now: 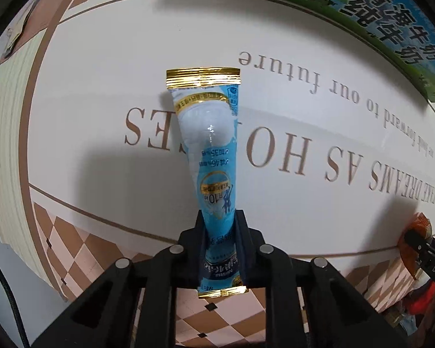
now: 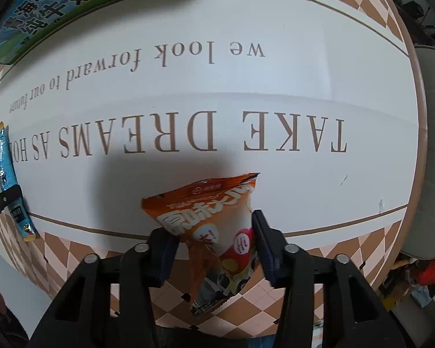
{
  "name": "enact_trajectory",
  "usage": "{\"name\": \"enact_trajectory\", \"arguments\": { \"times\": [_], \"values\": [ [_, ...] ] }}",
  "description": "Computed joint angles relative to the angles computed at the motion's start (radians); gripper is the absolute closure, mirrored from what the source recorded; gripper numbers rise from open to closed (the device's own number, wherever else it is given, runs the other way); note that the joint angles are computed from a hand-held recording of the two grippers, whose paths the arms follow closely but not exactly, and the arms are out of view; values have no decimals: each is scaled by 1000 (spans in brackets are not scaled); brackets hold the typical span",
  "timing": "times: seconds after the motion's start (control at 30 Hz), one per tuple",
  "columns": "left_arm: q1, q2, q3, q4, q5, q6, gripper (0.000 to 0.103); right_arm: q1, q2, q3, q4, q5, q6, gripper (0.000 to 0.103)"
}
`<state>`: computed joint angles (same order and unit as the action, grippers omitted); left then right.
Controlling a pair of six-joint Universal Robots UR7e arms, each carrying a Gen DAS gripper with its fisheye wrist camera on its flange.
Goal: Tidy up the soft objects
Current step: 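Place the tube and orange bag in the box and open both tools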
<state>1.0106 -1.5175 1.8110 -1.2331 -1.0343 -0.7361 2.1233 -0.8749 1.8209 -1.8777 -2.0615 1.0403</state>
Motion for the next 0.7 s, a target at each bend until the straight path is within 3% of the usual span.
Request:
{"name": "enact_trajectory", "arguments": {
  "times": [0.17, 0.37, 0.57, 0.7],
  "values": [
    [-49, -46, -6, 5, -29, 5, 89, 32, -19, 10, -40, 22, -9, 60],
    [-151, -44, -113, -23, -71, 60, 89, 83, -49, -43, -88, 29, -31, 61],
    [-211, 97, -338, -102, -63, 185, 89, 119, -80, -174, -113, -15, -95, 61],
    [-191, 242, -492, -156, 15, 295, 89, 110, -44, -309, -67, -86, -145, 61]
  ]
}}
